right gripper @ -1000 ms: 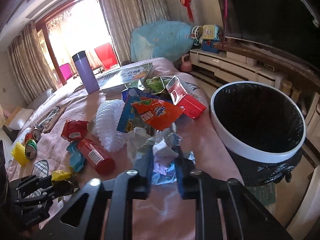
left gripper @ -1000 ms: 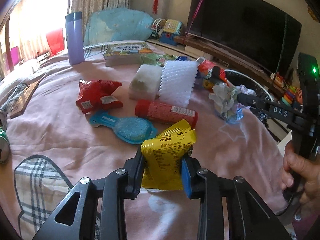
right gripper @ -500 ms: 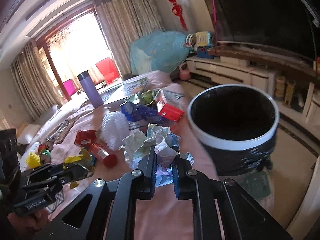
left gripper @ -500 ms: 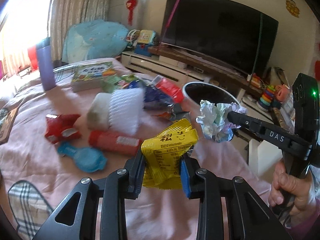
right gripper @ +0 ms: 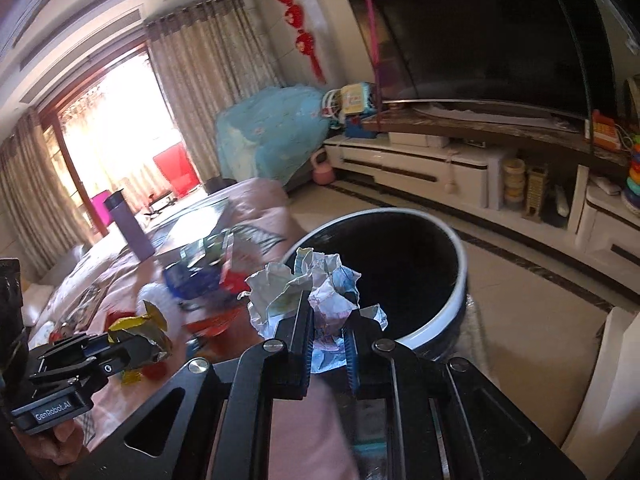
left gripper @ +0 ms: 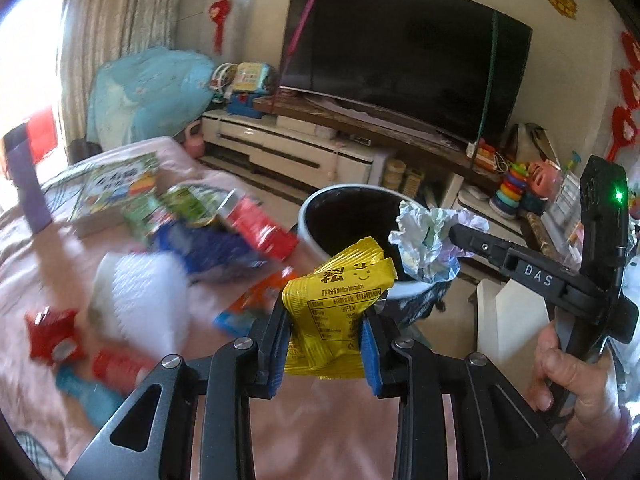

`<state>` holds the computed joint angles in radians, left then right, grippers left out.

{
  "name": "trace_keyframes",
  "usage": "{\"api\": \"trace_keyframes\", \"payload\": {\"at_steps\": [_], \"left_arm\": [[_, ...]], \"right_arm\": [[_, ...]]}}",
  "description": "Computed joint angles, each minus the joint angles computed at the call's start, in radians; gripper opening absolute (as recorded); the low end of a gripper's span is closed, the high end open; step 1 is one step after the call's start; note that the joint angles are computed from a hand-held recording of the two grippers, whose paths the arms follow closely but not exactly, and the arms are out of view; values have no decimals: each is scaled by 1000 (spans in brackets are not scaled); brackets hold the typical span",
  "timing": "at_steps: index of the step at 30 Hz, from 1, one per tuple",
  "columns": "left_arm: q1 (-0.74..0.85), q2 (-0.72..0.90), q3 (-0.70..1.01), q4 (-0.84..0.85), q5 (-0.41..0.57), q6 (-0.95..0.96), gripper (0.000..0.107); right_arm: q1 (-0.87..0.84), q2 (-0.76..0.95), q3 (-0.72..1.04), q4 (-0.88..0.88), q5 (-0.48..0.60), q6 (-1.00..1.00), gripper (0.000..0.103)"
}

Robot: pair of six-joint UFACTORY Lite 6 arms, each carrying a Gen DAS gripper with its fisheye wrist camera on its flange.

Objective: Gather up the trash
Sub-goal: 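Carry both items over the bin and open both grippers to drop them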

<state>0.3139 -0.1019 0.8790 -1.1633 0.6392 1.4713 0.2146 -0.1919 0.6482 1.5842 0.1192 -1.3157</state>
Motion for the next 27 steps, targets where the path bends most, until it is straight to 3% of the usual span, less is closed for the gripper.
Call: {"api": "trace_keyframes", "payload": {"at_steps": [7,18,20,22,25,27], "left_arm": [[-206,284,247,-32,-144,-66,30],[-339,698,729,216,-180,-417,33],[-347,745,790,258,-169,-470,39],[-350,756,805,274,-161,-495,56],[-356,749,795,254,-171,-478,63],[-353,712,740,214,-185,-432,66]], "right_arm": [[-112,134,100,50,60,-123,13],[-216,346,255,18,134,-148,14],[-228,383,283,-3,147,-129,18],[-239,407,301,-20,163,-109,21],[-260,425,313,-31,189,-89,39],[-265,419,306,-13,189,-100,42]]}}
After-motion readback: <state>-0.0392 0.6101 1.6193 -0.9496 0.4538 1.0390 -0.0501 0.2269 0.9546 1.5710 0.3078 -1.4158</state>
